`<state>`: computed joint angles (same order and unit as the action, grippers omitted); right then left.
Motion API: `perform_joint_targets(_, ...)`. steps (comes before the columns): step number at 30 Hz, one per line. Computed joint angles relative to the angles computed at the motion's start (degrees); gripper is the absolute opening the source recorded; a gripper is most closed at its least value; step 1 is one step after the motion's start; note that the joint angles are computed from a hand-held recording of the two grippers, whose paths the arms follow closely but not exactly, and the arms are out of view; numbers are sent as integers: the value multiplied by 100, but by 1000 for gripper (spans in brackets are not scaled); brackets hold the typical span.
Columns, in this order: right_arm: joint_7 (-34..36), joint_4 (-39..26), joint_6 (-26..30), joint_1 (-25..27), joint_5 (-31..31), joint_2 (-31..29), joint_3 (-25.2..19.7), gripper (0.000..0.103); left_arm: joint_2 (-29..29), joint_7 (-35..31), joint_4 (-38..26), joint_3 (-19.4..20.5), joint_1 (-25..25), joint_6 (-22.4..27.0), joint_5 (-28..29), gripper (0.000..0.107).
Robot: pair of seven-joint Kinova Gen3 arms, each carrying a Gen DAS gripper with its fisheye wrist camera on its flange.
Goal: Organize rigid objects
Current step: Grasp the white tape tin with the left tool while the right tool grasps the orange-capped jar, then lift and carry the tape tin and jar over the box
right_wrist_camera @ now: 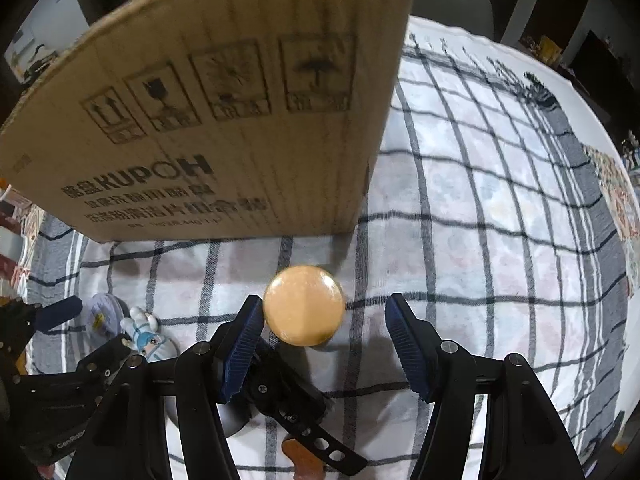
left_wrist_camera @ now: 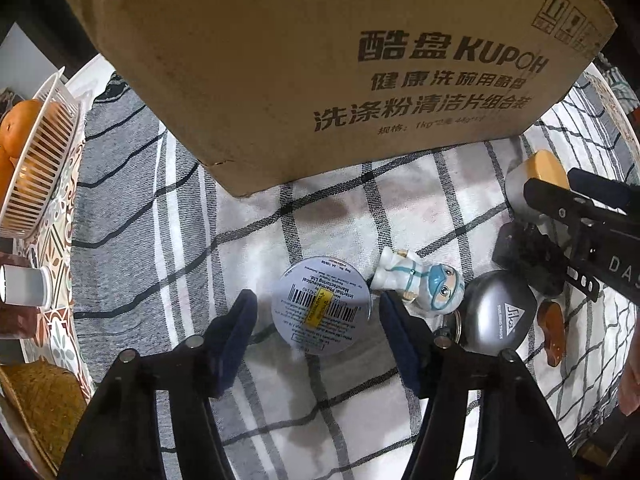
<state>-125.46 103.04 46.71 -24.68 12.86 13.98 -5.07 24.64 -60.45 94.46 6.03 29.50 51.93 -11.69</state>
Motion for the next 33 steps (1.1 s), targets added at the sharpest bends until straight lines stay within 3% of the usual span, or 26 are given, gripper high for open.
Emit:
perform_joint_targets(7,92,63,-211,56,-128,70,-9,60,137,41,-49,7,-43,-99,108,51)
perform_joint_targets(13,452,31,-250,250,-515,169,-57,42,63,197,110,-51,-8,-264,104,51)
perform_joint_targets(33,-77,152,-147,-153,-27,-447,-163,42,-958,1348,883,52,312,-676,-551,51)
